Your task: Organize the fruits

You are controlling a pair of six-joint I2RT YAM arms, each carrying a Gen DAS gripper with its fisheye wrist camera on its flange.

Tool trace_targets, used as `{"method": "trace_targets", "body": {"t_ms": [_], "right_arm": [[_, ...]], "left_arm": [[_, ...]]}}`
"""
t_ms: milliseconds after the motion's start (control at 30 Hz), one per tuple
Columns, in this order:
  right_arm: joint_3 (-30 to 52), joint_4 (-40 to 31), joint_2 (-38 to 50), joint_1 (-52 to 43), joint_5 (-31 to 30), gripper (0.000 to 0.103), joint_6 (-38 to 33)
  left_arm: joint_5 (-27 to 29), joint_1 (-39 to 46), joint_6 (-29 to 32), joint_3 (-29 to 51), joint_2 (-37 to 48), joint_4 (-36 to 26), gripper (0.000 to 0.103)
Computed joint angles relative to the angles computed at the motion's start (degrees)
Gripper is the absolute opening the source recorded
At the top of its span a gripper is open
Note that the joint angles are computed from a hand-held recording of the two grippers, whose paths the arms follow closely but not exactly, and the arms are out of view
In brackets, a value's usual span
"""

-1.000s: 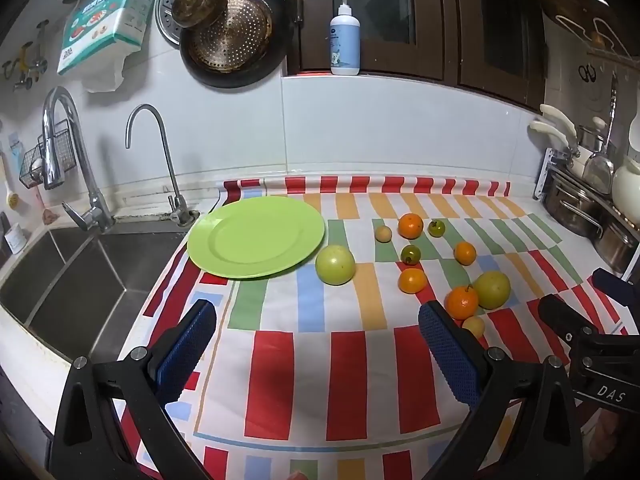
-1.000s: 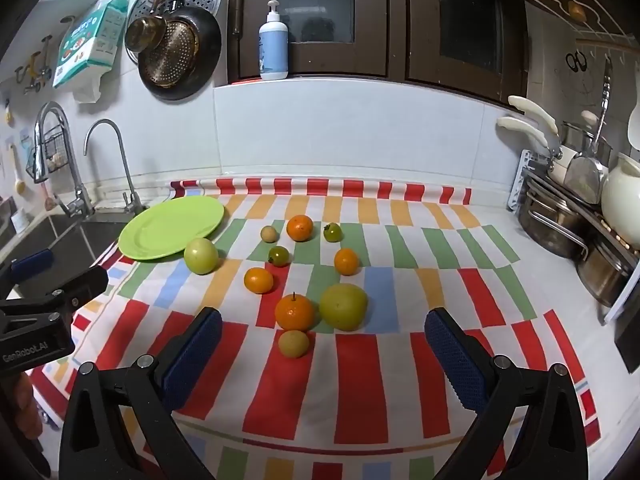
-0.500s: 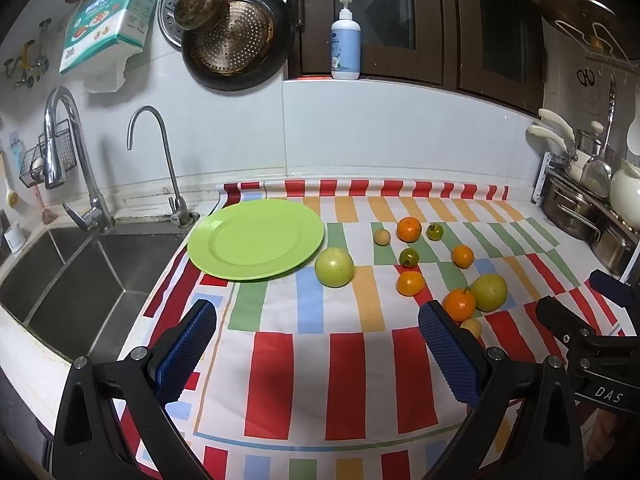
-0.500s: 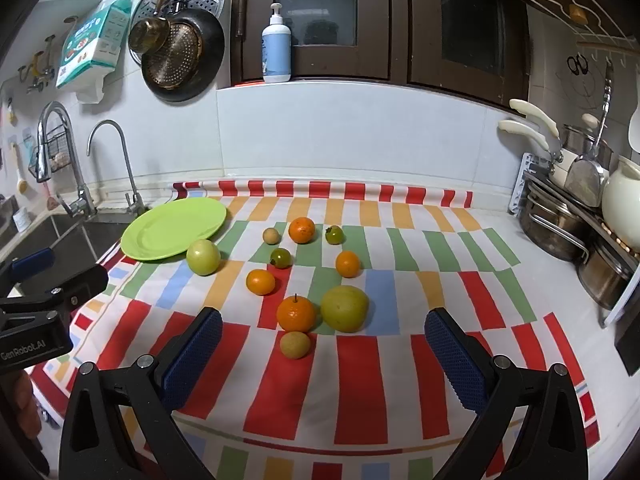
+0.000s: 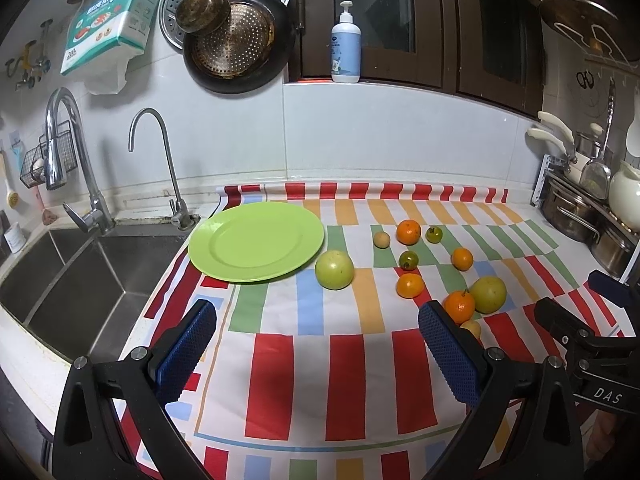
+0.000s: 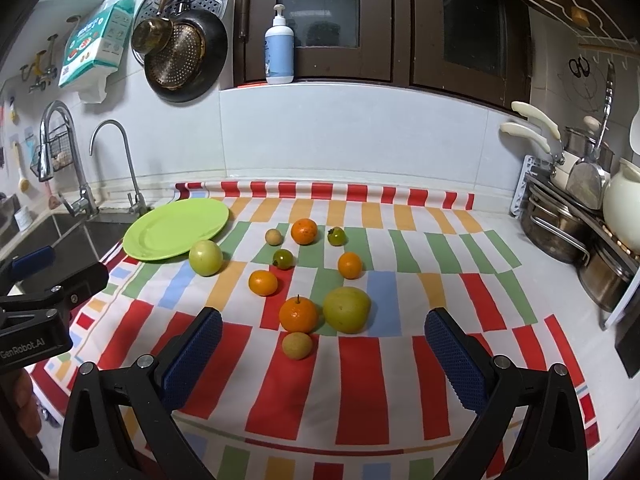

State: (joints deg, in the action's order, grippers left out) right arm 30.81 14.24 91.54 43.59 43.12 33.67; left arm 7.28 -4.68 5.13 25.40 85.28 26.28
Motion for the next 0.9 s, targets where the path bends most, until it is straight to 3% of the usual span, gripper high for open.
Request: {"method": "trace_targets", "body": {"t_ms": [900], "right_arm": [[0.4, -0.5, 0.0, 0.3, 0.3, 0.102, 0.0]], "left_arm": [[-0.1, -0.1, -0.1, -0.5, 0.1, 0.9, 0.103]]}}
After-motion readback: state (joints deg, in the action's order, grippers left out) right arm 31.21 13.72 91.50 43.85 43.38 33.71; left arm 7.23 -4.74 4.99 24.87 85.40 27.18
